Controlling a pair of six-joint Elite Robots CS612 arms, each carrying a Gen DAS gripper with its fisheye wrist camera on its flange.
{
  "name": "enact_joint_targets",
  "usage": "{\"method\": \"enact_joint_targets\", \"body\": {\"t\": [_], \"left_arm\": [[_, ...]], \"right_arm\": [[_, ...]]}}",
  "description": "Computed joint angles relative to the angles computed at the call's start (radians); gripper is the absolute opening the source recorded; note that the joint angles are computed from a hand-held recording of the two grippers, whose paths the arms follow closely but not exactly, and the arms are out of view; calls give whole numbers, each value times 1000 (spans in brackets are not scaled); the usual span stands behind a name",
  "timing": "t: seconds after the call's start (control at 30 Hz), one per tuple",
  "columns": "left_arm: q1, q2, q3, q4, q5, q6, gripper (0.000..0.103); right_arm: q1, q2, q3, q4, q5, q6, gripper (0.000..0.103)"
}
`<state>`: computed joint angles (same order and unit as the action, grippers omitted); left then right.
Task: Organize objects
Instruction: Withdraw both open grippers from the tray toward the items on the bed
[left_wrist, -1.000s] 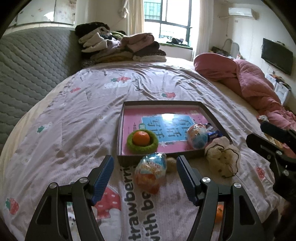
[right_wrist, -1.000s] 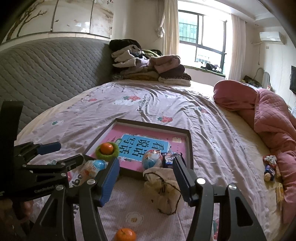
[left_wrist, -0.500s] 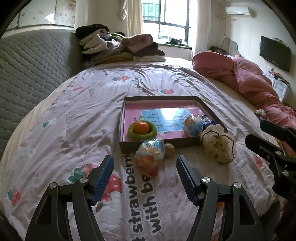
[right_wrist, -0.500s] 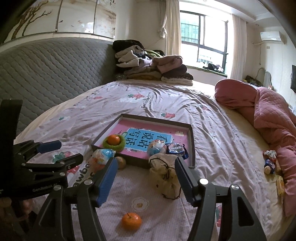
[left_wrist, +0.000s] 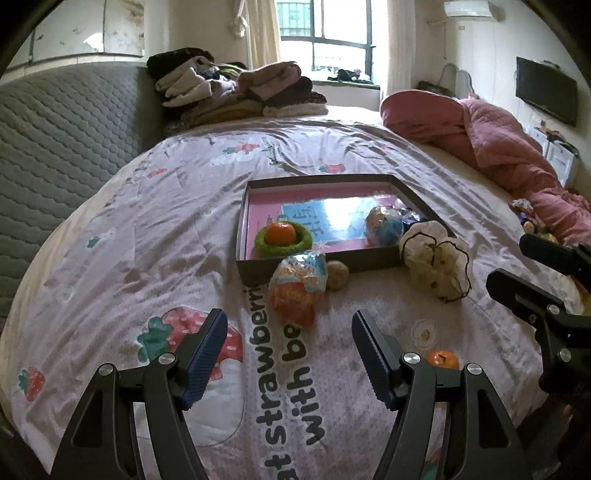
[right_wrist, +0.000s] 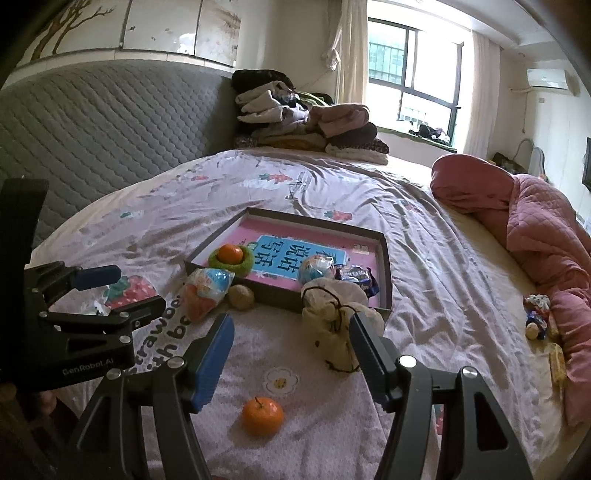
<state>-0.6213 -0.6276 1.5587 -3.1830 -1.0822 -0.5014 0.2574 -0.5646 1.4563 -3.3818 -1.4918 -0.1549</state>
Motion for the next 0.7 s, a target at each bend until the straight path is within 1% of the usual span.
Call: {"method": "enact_joint_targets", "body": {"t": [0.3,0.7], "left_arm": [[-11,-5,13,5,15,13,71],[-21,-8,25,20,24,-6,71]], "right_arm": [[4,-2,19,8,1,-16,64],[0,-3,45,12,7,-14,64]]}}
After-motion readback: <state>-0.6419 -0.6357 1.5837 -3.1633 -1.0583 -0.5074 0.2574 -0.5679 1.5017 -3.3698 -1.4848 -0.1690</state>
